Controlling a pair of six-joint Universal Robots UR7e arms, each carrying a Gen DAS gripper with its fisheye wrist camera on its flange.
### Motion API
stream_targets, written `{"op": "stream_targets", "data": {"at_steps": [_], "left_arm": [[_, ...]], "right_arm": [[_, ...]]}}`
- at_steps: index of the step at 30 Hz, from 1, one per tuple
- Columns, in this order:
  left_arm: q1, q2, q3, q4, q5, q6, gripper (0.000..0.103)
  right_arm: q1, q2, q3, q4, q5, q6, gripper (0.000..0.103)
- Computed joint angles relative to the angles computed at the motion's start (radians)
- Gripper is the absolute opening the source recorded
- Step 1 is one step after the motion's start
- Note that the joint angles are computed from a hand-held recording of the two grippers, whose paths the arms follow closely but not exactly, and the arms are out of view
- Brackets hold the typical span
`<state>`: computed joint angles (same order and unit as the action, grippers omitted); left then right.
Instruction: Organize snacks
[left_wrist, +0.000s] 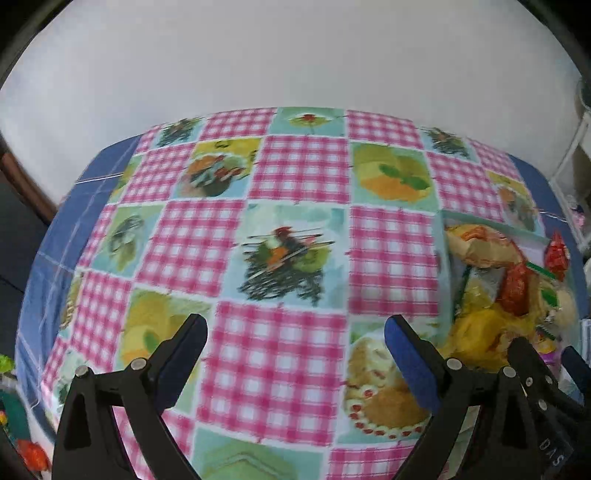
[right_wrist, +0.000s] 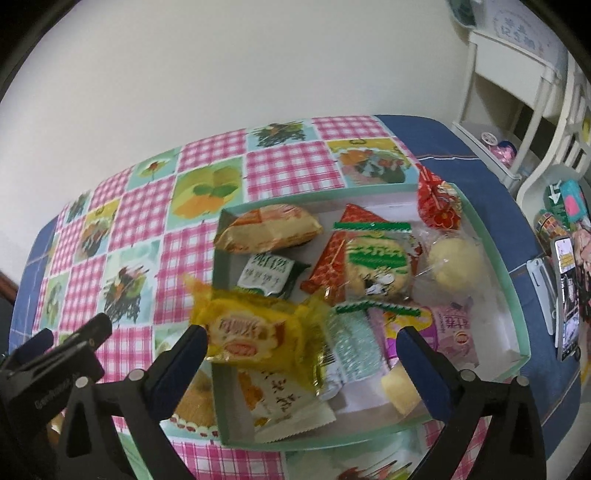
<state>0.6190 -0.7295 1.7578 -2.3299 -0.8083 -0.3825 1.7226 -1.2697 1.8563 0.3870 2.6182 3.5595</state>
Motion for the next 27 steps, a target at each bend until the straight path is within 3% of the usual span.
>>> {"op": "stream_targets", "data": {"at_steps": [2, 9, 27], "left_arm": [[-0.003, -0.007, 0.006, 0.031, 0.036, -0.023, 0.097], [0.0, -0.056, 0.036, 0.09, 0.051, -0.04, 0.097], [-0.026, -0.169, 0.127, 0.163, 0.004, -0.015, 0.097]], "right_arm": [[0.01, 0.015, -0.003, 0.004, 0.008, 0.003, 0.103], [0.037, 0.054, 0.0, 0.04, 0.016, 0.052, 0.103], [0.101, 0.108, 0.023, 0.127, 0.049, 0.185, 0.103]]}}
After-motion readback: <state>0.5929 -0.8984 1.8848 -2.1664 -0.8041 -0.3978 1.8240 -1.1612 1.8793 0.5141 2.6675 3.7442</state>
